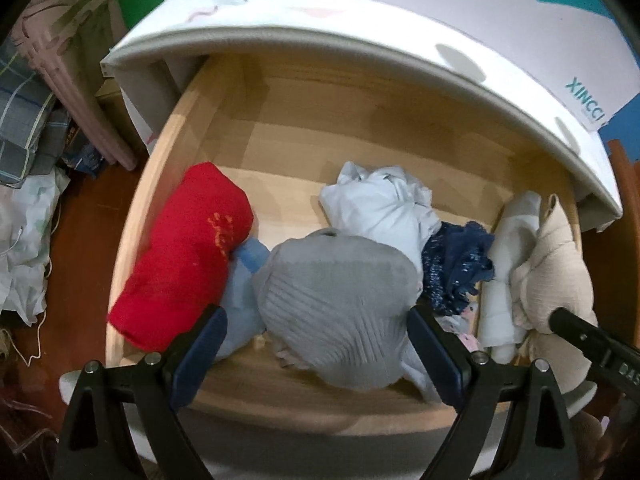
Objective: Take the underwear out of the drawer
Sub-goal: 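Grasp the gray knit bundle with the left tool while the right tool grasps the beige ribbed bundle, then lift the gray knit bundle with the left tool and drop it into the white box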
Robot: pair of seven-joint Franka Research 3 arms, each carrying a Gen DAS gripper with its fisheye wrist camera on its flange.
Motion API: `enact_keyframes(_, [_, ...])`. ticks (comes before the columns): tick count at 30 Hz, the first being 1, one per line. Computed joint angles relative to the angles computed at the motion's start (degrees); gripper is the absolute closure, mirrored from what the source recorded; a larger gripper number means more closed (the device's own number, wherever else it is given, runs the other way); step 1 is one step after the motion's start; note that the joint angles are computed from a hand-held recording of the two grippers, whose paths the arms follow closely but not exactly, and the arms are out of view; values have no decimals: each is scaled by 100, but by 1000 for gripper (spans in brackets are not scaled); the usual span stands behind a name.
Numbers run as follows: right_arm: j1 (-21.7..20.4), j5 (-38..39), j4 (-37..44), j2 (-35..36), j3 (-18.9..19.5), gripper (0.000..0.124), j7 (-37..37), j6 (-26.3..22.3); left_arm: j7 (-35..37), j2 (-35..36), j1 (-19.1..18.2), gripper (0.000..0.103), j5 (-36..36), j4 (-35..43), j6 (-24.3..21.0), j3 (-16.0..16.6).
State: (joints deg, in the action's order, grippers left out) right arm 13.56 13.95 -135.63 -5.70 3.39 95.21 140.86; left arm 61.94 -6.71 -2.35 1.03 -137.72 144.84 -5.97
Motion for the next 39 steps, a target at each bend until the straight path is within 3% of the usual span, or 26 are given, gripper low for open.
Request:
enact_keyframes(5, [1,322,-135,-42,-81,68,-542,171,152,204,-29,11,-204,105,-12,-9])
enact_keyframes(7, [-19,437,-195,-117,-110,68,-715,168,320,245,-45,38,-485,102,19,7])
enact_keyframes(9, [-49,560,-244,-183,-151,66,-912,163,427,264,-51,47,-761,110,21,13])
enact_keyframes(13, [-74,705,-300,-221,-153,63,-1099,199,364,211,-47,61,-596,126,41,-35])
enact_keyframes(23, [-86,72,-286,-236,-12,61,-902,122,1018,-143,-115,65,-1152,-27,105,98])
enact_keyframes(27, [-75,-138,-324,-279,37,68,-724,180,1135,-313,-104,65,-999,-49,100,108])
enact_keyframes(39, [-38,331,-425,-308,-113,70,-1129,269,1580,-1077,-160,65,-897,45,-95,360])
